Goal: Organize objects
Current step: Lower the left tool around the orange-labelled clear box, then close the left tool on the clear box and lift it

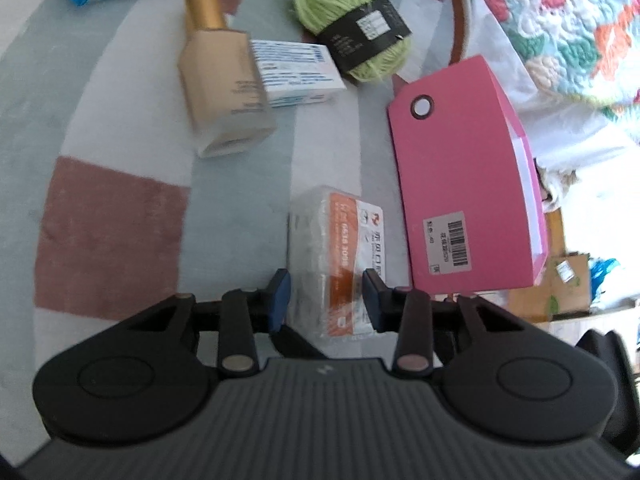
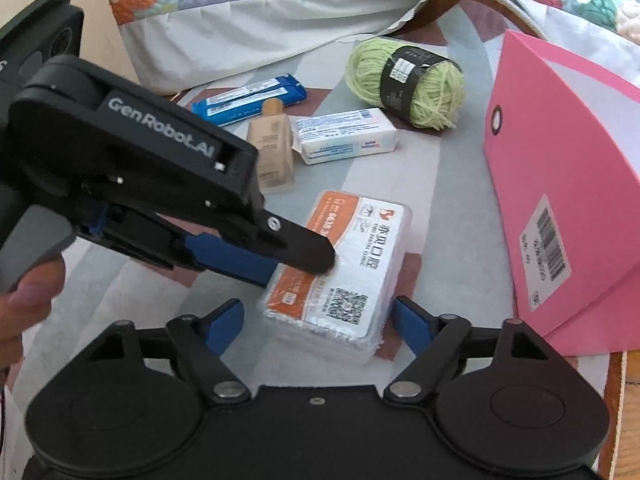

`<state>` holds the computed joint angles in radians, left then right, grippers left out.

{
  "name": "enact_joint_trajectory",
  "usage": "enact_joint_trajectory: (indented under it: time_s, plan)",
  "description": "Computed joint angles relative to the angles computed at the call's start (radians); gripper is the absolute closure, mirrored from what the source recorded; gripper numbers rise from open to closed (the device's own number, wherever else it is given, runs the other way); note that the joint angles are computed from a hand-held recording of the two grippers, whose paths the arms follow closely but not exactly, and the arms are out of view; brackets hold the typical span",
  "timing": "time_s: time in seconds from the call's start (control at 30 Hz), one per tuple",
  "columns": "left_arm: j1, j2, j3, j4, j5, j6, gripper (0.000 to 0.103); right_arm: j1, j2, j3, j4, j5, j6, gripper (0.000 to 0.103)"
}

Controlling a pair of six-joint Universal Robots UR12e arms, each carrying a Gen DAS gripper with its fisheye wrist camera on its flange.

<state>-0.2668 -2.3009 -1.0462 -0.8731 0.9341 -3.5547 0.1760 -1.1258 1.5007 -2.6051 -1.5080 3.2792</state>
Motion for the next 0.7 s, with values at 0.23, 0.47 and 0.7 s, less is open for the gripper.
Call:
enact_joint_trajectory:
  time_s: [0.23, 0.47, 0.7]
  plan:
    - [-0.015, 0.006, -0.005, 0.016, 0.042, 0.021, 0.058, -0.004, -0.006, 0.006, 0.002, 0.001, 0.022, 0.031]
    - [-0.031, 0.038, -0.017, -0.023, 0.079, 0.111, 0.057, -0.01, -0.033, 0.014, 0.043, 0.027, 0.075, 0.031]
    - [-0.05, 0.09, -0.037, -0.052, 0.109, 0.175, 0.057, -0.023, -0.091, 0.066, 0.009, 0.078, 0.116, 0.032]
